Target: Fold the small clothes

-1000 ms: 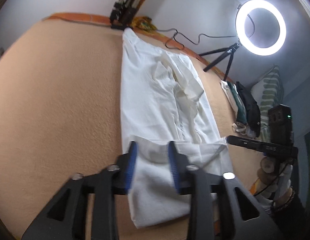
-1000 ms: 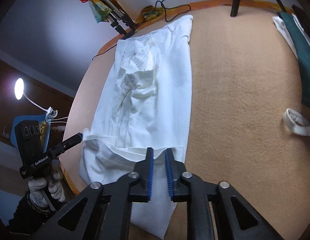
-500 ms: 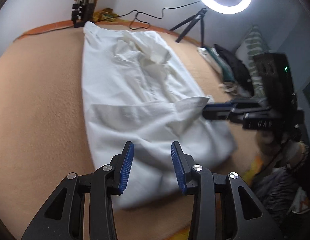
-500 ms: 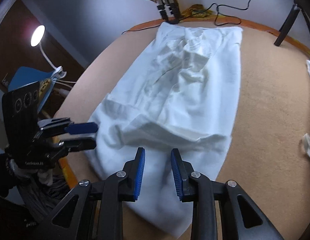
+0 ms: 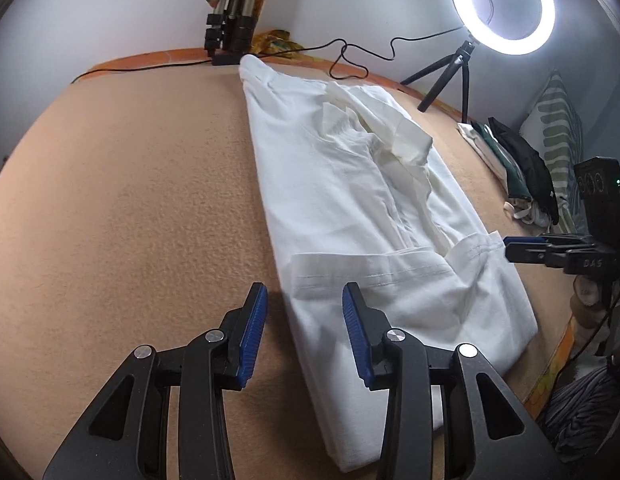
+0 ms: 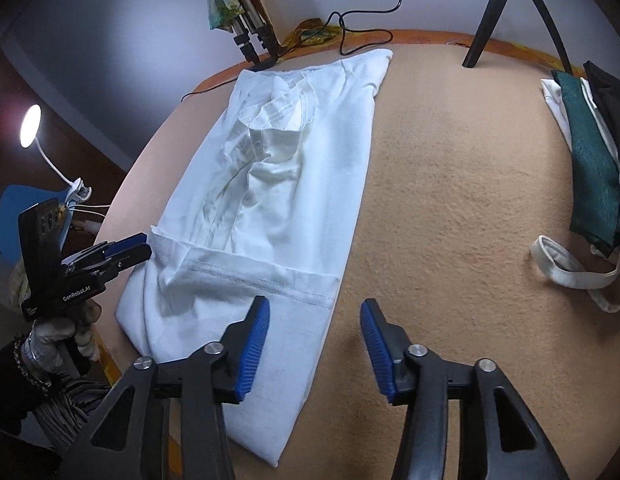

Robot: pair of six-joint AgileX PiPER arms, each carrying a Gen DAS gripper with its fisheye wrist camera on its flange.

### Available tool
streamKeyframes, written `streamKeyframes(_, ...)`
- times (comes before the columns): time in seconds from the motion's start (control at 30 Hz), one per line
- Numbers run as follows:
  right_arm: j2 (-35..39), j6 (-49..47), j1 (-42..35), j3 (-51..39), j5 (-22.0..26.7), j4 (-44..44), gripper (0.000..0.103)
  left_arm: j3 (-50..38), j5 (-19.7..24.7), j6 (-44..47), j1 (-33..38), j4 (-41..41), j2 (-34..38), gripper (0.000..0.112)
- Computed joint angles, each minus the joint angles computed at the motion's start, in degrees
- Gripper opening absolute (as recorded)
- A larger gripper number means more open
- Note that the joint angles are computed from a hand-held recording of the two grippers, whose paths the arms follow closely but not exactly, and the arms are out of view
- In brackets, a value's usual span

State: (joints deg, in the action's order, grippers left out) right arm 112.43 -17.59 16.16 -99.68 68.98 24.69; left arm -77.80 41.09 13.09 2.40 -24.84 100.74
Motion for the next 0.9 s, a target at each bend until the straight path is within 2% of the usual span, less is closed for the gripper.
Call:
streamKeyframes(0.03,-0.33,0.07,0.59,0.39,-0.74,-0.74,0.025,0.17,-0.5,0.4,-0.49,-0.37,-0.13,0.029)
streamKeyframes(0.07,-0.84,-0.09,1.14,0.83,-1.37,-1.14,0.02,0.52,-0.88,0.61,-0.91,-0.3,-0.58,0.007)
streamKeyframes(0.1,-1.53,-0.71,1.23,1.29,-1.43,-1.05,0.007,0.6,-1.49,-0.15,-1.51,0.99,-0.86,0.003)
streamKeyframes(0.13,-2.28,-0.83,1.61,1.65,-2.06,-1.26,0.002,0.96,-2.24,-0.72,-1.79,1.97,-1.52,0.003)
streamKeyframes(0.2,-4.57,-2.09,2.49,3.13,-5.03,-2.84,0.0,2.07,-4.83,-2.8,-2.38,5.79,-2.81,0.004)
streamKeyframes(0.27,-4.47,-1.24,3.14,3.15,-6.49,-5.78,0.0,1.78,-5.35,-5.69,-2.26,10.0,-2.29,0.004)
streamKeyframes(0.3,-3.8,-1.12,2.92,2.71,-6.29,-5.99,0.001,1.41,-4.57,-5.78,-1.25,8.66,-1.91,0.004)
streamKeyframes(0.37,-3.96,1.48,3.86,3.06,-8.03,-10.44,0.006,1.27,-4.21,-8.73,-1.05,11.3,-2.14,0.004)
streamKeyframes(0.4,-3.98,2.42,3.93,2.72,-8.0,-11.85,0.019,1.54,-4.48,-9.38,-1.33,12.4,-2.83,0.005)
streamKeyframes(0.43,-4.87,2.84,3.86,3.56,-9.23,-12.23,0.028,2.16,-4.85,-8.61,-1.53,11.76,-4.02,0.005)
streamKeyframes(0.5,-6.87,-0.45,3.3,4.94,-10.01,-8.79,0.028,3.78,-4.92,-2.25,-1.72,5.07,-6.68,0.005)
streamKeyframes(0.57,-7.75,-6.36,2.79,5.45,-8.34,-1.85,0.025,4.52,-4.17,3.57,-2.83,-0.79,-8.08,0.005)
streamKeyframes(0.63,-6.82,-9.51,4.49,4.6,-5.95,1.22,0.025,3.39,-2.39,8.81,-4.46,-5.17,-7.18,0.005)
streamKeyframes(0.7,-3.99,-10.19,6.25,2.14,-2.84,2.88,0.024,0.44,-0.79,9.53,-6.57,-4.16,-4.43,0.005)
streamKeyframes(0.77,-0.79,-9.97,6.82,-0.32,-0.34,4.56,0.023,-3.82,2.93,10.54,-6.9,-5.22,0.04,0.005)
streamKeyframes(0.83,1.11,-6.87,7.95,-1.29,-2.22,1.05,0.02,-5.77,2.3,6.97,-7.39,-2.96,3.05,0.005)
streamKeyframes(0.87,1.93,-4.45,8.3,-1.88,-3.17,-1.47,0.018,-6.51,1.45,3.84,-8.01,0.96,4.12,0.005)
streamKeyframes(0.9,2.61,-3.17,7.79,-2.83,-2.97,-2.01,0.011,-6.57,-0.35,0.49,-8.97,5.9,4.55,0.005)
